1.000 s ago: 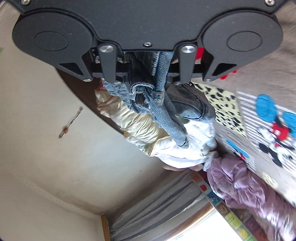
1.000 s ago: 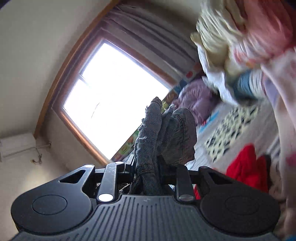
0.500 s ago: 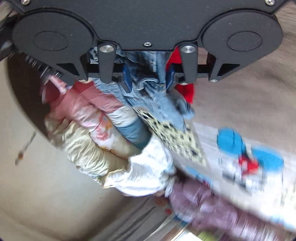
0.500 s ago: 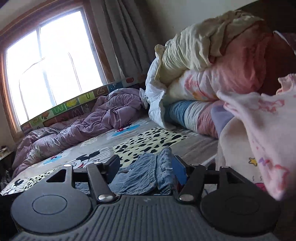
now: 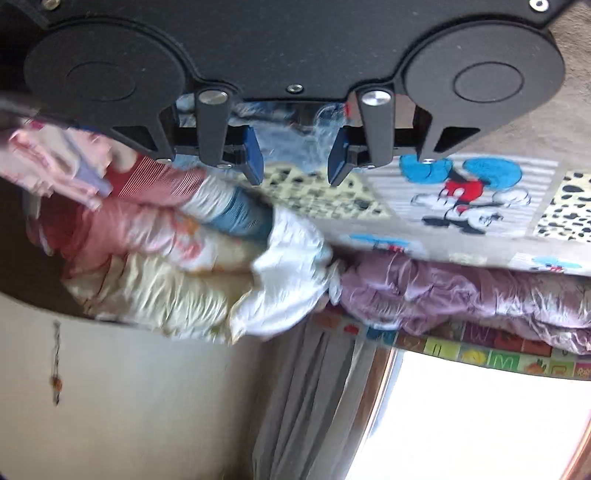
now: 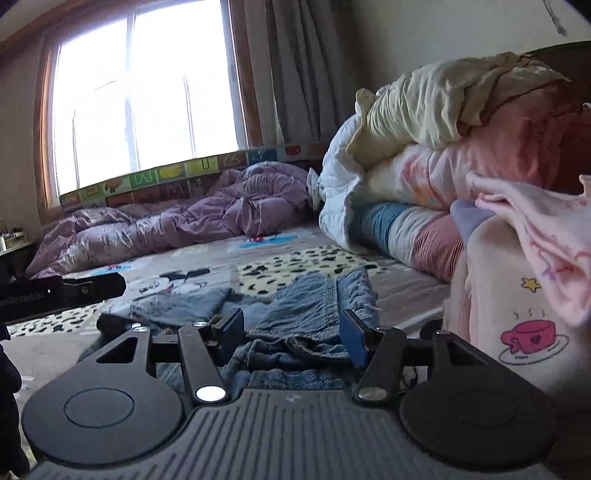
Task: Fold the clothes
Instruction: 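Lower the folded jacket beside the clothes stack and open both grippers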
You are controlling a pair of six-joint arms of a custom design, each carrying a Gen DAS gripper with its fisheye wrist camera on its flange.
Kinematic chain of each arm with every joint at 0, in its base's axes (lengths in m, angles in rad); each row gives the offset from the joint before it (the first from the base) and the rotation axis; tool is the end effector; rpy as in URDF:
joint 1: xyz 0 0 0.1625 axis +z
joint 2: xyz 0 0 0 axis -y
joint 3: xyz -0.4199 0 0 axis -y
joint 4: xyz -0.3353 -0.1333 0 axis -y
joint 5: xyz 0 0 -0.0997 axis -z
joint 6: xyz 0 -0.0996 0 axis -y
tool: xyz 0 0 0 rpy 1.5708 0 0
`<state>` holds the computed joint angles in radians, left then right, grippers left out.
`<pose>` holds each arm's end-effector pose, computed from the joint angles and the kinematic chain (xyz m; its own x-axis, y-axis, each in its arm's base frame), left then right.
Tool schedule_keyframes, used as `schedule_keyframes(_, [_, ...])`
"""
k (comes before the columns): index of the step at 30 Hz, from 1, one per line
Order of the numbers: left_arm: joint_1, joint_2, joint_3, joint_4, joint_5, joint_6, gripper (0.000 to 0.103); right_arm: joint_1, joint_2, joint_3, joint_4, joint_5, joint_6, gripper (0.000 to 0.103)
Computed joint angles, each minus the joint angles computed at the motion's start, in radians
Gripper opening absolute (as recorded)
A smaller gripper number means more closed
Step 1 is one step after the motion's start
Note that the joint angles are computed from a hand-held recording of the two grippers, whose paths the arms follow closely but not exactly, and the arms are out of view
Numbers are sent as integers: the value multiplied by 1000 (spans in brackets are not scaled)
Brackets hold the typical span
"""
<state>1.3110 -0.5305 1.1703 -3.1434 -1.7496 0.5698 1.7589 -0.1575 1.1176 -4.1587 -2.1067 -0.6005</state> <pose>-0.0859 -0.7732 0.1965 -0.6873 0.6396 -0.3442 0.6221 0.2738 -0.7335 0.2094 -0.6593 0.0581 -0.7815 0.3122 0.5401 -0.5223 0.1459 -0.8402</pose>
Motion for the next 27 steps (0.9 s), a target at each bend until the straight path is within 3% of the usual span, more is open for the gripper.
schedule_keyframes(2, [-6, 0, -7, 69, 11, 16, 36, -1, -4, 7, 18, -22, -2, 58])
schedule_keyframes(5, [-36, 39, -52, 228, 200, 63, 38, -3, -8, 11, 87, -74, 13, 60])
schedule_keyframes(11, [-68, -18, -11, 265, 259, 48, 41, 17, -48, 81, 133, -96, 18, 59])
schedule_keyframes(14, [-76, -73, 58, 248, 275, 6, 56, 37, -97, 173, 102, -84, 48, 61])
schedule_keyframes(15, [-81, -91, 82, 236, 283, -11, 66, 45, -116, 209, 96, -82, 82, 62])
schedule_keyframes(18, [-106, -148, 157, 217, 322, -58, 86, 71, -168, 313, 80, -77, 193, 81])
schedule_keyframes(23, [-165, -223, 277, 148, 440, -46, 100, 125, -220, 414, 96, -139, 281, 103])
schedule_keyframes(27, [-197, -274, 369, 65, 502, -26, 103, 154, -261, 468, 184, -210, 374, 103])
